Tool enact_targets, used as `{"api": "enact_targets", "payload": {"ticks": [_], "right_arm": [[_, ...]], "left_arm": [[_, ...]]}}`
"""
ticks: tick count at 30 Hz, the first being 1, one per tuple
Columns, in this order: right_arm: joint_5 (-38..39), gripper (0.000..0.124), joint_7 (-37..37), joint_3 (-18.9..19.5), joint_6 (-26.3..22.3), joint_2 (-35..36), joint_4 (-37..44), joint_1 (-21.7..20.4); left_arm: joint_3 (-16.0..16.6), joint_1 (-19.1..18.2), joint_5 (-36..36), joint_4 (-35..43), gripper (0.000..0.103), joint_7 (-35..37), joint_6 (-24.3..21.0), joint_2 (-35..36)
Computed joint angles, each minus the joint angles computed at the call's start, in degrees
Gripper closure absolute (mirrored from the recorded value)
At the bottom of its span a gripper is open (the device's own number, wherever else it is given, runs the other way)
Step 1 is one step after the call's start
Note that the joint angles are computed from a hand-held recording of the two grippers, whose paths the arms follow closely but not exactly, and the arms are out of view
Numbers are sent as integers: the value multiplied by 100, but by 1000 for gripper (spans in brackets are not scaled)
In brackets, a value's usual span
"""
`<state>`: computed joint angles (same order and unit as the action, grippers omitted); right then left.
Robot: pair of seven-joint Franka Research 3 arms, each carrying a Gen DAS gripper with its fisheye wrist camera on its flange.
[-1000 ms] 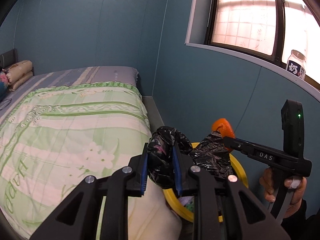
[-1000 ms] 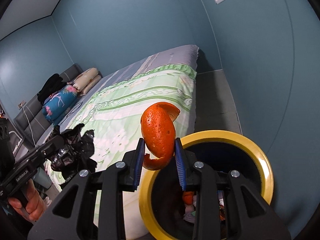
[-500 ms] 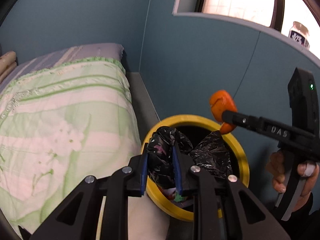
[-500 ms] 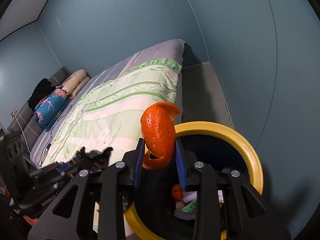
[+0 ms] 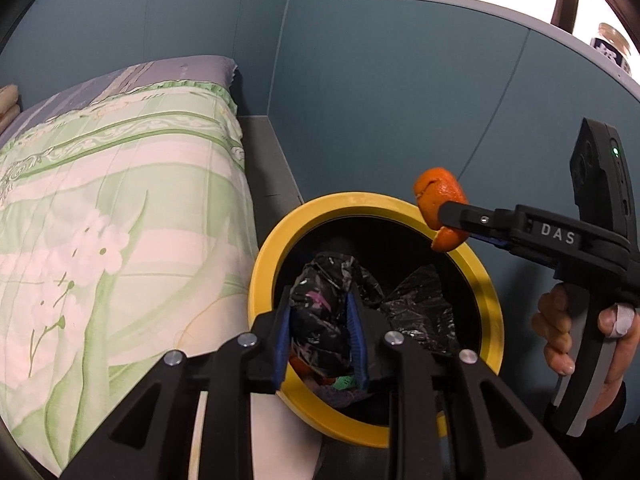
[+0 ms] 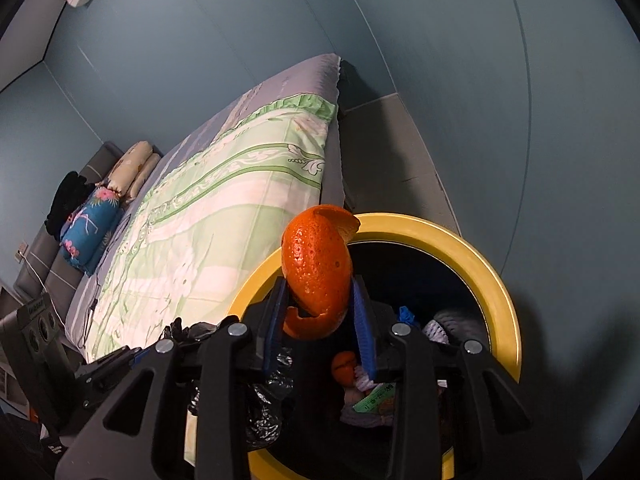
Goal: Collect trash
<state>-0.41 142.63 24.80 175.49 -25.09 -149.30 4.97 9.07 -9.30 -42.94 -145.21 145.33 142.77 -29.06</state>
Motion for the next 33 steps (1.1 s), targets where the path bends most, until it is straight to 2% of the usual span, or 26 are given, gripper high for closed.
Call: {"api": "enact_targets", "payload": {"ticks": [2,6,9,11,17,20,22,24,26,28,33], "right_arm": [[-12,88,24,0,-17,-32,-28,-37],[-22,87,147,81,-13,-115,-53,-174],[-77,83,253,157,-78,-203,-63,-297],[-86,80,276,141,-84,-229,-59,-288],[-270,78,381,271,-274,-239,93,-385],[-559,72,553,534,-465,-223,274,-599],[-755,72,625,585,-550,-154,393,-619],[-962,70,689,634,-651,-23,581,-610],[-1234,65,833,736,-765,94,781,-662],[-1562,57,1009,892,-906,206,1010,-744],[-2642,40,1482,1434,-1486,609,1800,-975]], "left_arm": [[6,-1,-13,-39,77,11,1,-74],[57,-20,-93,-103,53,21,78,-178],[167,-33,-162,-90,51,39,45,-227],[168,23,-153,-116,42,-34,62,-309],[371,128,-140,-26,41,-96,70,-409],[429,235,-62,-45,36,-52,200,-504],[494,315,5,-103,36,-59,308,-600],[626,410,112,-103,36,-131,206,-715],[718,536,227,-172,35,-141,269,-883],[824,575,270,-271,30,-103,462,-1056],[1180,619,403,-380,23,-179,801,-1394]]}}
